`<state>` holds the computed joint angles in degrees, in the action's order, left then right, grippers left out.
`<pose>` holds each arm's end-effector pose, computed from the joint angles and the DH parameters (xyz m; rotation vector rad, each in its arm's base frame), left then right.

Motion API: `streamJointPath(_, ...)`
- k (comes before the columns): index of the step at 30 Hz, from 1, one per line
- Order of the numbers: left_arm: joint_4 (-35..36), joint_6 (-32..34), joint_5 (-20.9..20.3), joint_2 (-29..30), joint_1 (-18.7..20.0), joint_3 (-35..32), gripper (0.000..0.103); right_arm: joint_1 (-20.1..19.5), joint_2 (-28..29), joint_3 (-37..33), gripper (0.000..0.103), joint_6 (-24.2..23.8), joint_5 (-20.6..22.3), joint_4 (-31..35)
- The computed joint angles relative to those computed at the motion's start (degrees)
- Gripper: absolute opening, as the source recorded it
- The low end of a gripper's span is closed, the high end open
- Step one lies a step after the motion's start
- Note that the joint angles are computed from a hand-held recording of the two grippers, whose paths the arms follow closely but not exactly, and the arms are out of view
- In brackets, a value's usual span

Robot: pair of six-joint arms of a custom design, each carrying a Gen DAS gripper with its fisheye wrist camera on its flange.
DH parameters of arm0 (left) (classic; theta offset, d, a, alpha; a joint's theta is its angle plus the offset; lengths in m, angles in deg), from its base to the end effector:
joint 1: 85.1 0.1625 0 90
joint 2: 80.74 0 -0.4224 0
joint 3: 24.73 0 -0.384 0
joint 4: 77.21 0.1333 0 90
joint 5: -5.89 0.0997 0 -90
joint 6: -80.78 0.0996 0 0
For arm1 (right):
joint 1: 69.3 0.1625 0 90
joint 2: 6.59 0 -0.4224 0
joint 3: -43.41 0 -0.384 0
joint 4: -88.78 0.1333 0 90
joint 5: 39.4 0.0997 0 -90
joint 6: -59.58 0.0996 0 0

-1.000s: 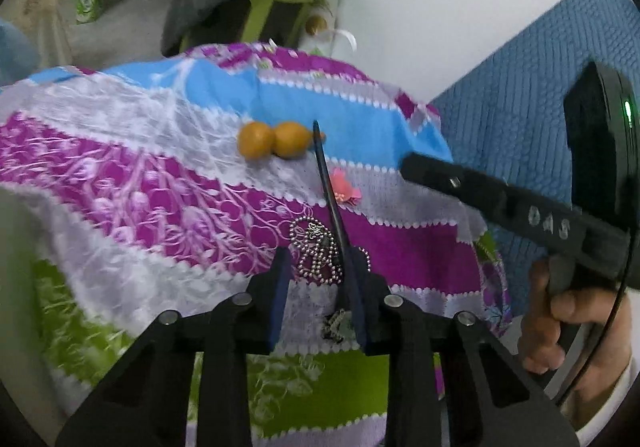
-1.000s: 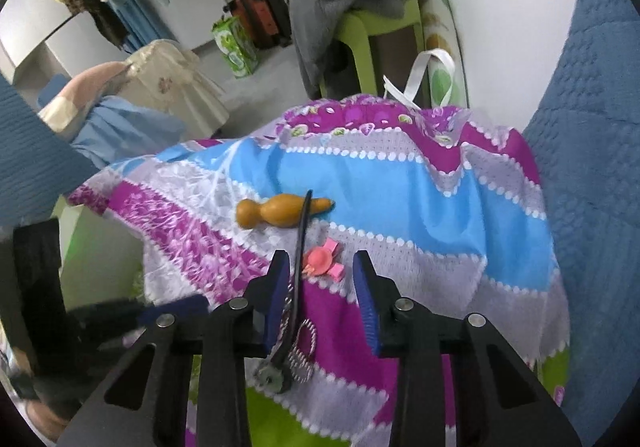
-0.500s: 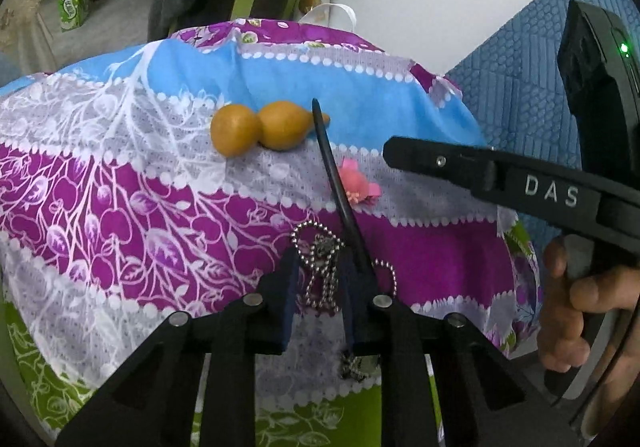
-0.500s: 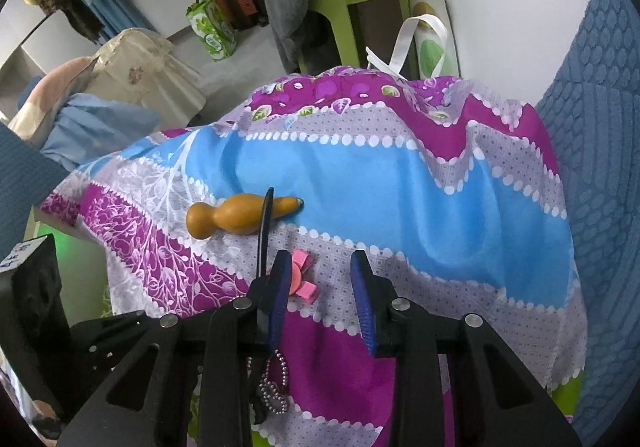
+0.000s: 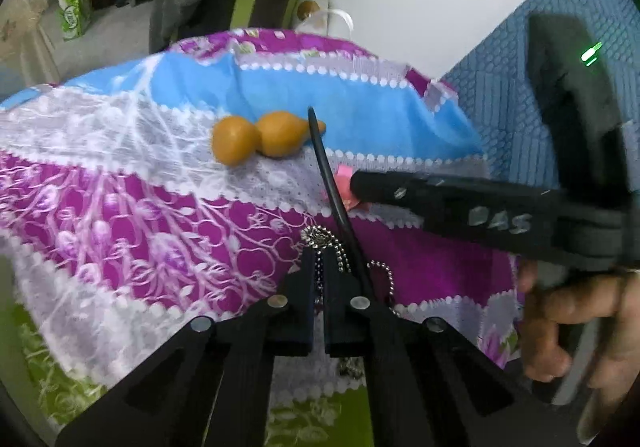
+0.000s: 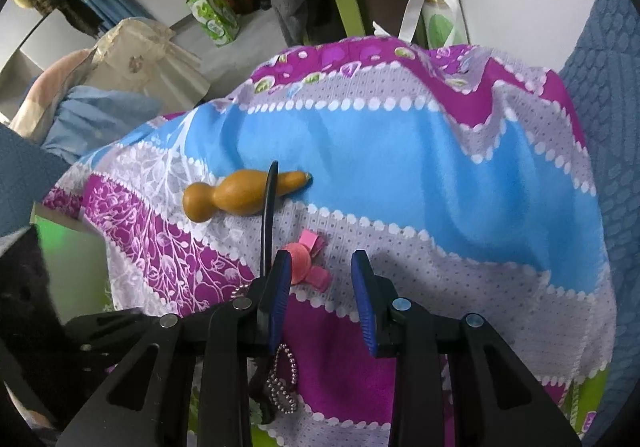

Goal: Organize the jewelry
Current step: 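Grasp the pink hat hair clip with the right gripper while the left grasps the black-cord silver pendant, then carry the pink hair clip and the silver pendant over the white box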

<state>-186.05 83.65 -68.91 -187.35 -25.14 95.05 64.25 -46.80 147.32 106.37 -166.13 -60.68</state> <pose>-0.0431 -0.3931 0.3940 0.8026 2.7848 -0.2303 0.4574 -0.3741 0.0040 -0.0413 -2.5863 0.5414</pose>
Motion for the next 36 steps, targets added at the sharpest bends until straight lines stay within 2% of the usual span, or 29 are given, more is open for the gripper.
streamJointPath(3, 1.2, -0.5, -0.7, -1.2, 0.2, -1.7, 0.002, 0.0, 0.2, 0.0, 0.032, -0.9, 0.6, -1.0)
streamJointPath(5, 2.0, -0.7, -0.6, -1.4, 0.0, -2.8, 0.002, 0.0, 0.5, -0.4, 0.037, -1.2, 0.3, -0.5)
streamJointPath(11, 4.5, -1.9, -0.7, -2.9, -1.1, -5.9, 0.002, 0.2, 2.5, -2.6, 0.038, -3.5, -0.2, 2.0)
streamJointPath(13, 5.4, -2.8, -0.5, -3.5, -1.9, -6.7, 0.002, 0.9, 3.4, -3.9, 0.036, -4.2, -2.3, 4.1)
streamJointPath(14, 5.9, -3.0, -0.2, -4.0, -2.3, -7.1, 0.002, 1.1, 4.0, -4.6, 0.030, -4.4, -2.9, 4.7)
streamJointPath(18, 8.0, -3.8, 0.1, -5.3, -2.7, -8.7, 0.002, 2.4, 5.1, -6.6, 0.029, -4.6, -5.4, 8.2)
streamJointPath(21, 8.5, -4.1, 0.7, -5.4, -2.8, -9.7, 0.002, 3.9, 5.1, -7.3, 0.029, -5.0, -6.8, 8.0)
streamJointPath(26, 11.0, -4.6, 1.7, -6.6, -3.7, -11.5, 0.002, 6.7, 4.8, -8.4, 0.029, -3.1, -9.2, 8.8)
streamJointPath(36, 16.9, -6.5, 3.4, -10.1, -5.7, -14.6, 0.002, 12.9, 5.5, -11.8, 0.029, 6.2, -10.9, 14.6)
